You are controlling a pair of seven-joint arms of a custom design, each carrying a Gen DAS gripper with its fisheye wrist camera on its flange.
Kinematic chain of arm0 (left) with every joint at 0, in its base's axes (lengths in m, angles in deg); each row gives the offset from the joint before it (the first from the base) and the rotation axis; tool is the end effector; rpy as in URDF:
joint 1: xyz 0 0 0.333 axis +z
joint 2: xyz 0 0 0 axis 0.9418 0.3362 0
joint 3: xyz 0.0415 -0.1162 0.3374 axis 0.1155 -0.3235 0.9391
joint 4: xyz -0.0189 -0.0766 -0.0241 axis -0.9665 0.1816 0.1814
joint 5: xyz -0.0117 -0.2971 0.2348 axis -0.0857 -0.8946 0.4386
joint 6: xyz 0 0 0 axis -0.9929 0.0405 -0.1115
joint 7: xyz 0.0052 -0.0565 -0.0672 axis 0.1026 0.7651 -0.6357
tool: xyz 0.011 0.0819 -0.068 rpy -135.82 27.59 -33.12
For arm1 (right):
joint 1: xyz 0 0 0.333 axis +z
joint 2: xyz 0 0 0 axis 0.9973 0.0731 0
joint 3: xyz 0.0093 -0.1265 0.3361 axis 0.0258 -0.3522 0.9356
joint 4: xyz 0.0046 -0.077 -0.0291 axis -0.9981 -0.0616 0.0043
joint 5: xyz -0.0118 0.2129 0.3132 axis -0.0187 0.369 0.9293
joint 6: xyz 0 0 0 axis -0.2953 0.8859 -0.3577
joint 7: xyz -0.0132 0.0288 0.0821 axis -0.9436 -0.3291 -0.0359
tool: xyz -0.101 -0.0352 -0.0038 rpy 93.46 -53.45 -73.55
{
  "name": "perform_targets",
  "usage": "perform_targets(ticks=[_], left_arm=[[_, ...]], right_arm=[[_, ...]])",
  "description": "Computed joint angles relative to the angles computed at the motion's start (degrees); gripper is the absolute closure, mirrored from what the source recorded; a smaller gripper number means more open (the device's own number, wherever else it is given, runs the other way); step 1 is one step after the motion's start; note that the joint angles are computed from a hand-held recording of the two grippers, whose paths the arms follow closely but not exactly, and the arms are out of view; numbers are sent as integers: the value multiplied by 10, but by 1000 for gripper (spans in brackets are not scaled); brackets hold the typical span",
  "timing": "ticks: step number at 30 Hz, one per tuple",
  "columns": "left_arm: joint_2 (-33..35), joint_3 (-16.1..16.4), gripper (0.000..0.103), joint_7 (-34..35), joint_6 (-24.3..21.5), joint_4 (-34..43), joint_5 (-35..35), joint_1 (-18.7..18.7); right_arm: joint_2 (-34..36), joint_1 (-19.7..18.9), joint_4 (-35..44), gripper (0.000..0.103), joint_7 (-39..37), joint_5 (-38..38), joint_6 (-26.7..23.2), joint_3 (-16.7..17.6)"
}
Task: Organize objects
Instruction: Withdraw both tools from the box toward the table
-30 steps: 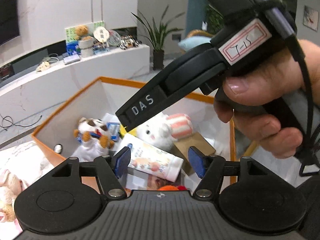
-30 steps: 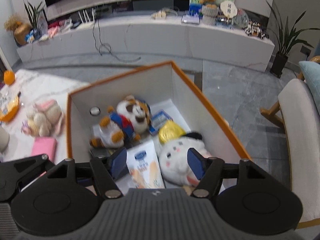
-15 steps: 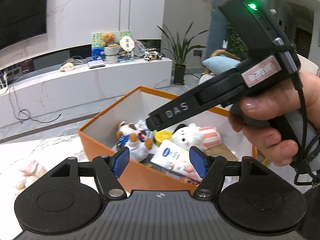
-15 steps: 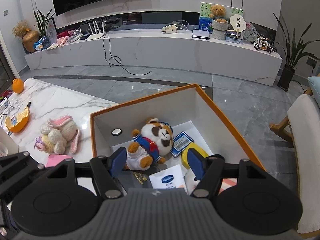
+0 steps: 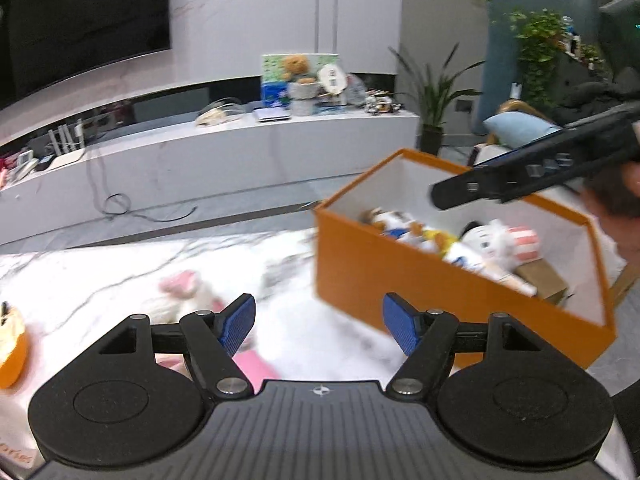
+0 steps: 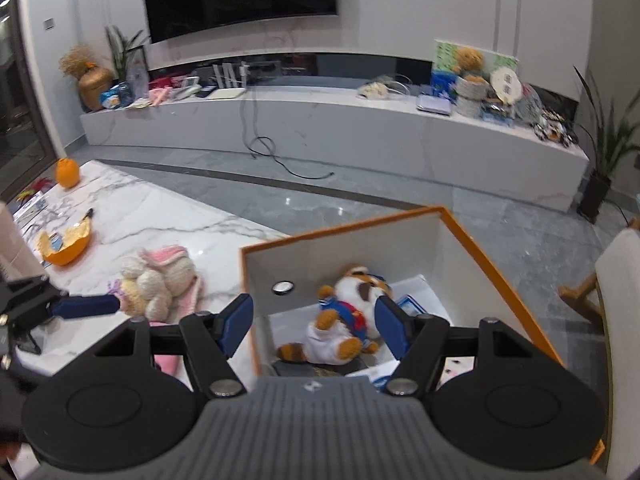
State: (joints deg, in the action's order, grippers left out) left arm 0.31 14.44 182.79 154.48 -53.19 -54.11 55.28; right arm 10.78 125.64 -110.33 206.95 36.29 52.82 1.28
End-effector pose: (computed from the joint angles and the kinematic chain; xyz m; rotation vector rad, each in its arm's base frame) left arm 0.6215 -0.3141 0.5182 -0.9712 2.3511 -1.1627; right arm 0.5939 0.4908 0.5842 -1.7042 1.6896 -0.7272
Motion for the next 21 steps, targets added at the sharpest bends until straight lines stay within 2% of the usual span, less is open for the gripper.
perform_targets(ticks=[4, 8, 13, 21], left_arm=[[3, 8, 20, 9, 8, -3, 12, 3], [1, 3, 20, 29, 15, -11, 4, 18], [13, 13, 20, 37, 4, 3, 15, 21], [53, 30, 17, 14, -27, 66, 49, 20]], right_arm=[[24, 4, 31, 34, -39, 9, -2, 9], [56, 13, 76, 34, -84, 29, -9, 12], [91, 23, 122, 33, -134, 62, -20, 11], [183, 41, 261, 33, -225, 132, -90, 6]])
